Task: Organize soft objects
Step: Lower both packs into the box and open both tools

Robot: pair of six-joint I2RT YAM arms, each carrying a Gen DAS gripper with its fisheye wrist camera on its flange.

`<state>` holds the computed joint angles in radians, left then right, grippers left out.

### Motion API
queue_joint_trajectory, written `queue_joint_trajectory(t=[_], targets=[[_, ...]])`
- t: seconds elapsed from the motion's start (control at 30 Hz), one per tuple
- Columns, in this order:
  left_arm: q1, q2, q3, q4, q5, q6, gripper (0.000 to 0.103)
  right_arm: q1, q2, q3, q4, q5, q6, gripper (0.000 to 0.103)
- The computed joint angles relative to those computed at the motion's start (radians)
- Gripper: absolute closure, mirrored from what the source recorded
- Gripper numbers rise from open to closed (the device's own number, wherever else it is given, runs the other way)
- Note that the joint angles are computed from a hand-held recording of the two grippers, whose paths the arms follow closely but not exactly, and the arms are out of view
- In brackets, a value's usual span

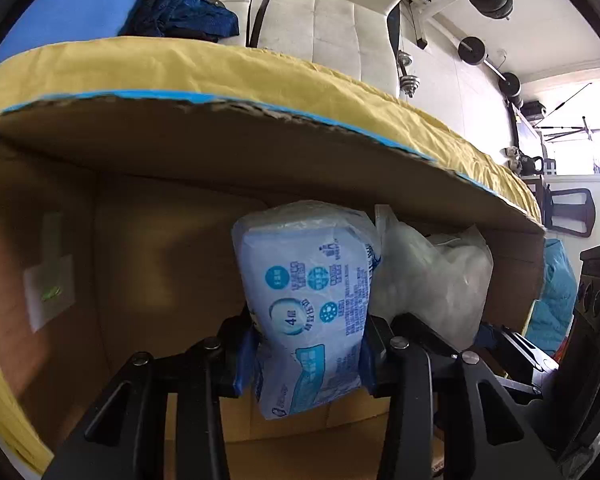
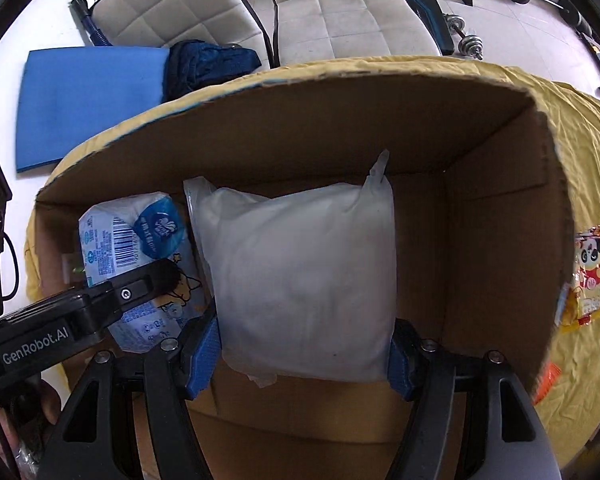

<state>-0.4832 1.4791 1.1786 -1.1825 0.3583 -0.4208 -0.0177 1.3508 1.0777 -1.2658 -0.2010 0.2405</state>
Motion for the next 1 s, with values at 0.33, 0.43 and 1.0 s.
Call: queue_joint_trajectory(t=[0.33, 0.43, 1.0], targets=[[-0.056, 0.090, -0.001, 0.042, -0.042, 0.015, 0.058, 0.032, 0.043, -0.079, 0.128, 0.023, 0.033, 0.023], [-0.071, 0.093, 0.010, 0.021, -0.049, -0.013, 0.053, 0.044, 0.050, -0.075, 0.125, 0.030, 0.035, 0.019], [-0.119, -0.116, 0.103, -0.216, -0.201, -0.037, 0.027, 0.151, -0.056, 0.081, -0.113, 0.148, 0.089, 0.007]])
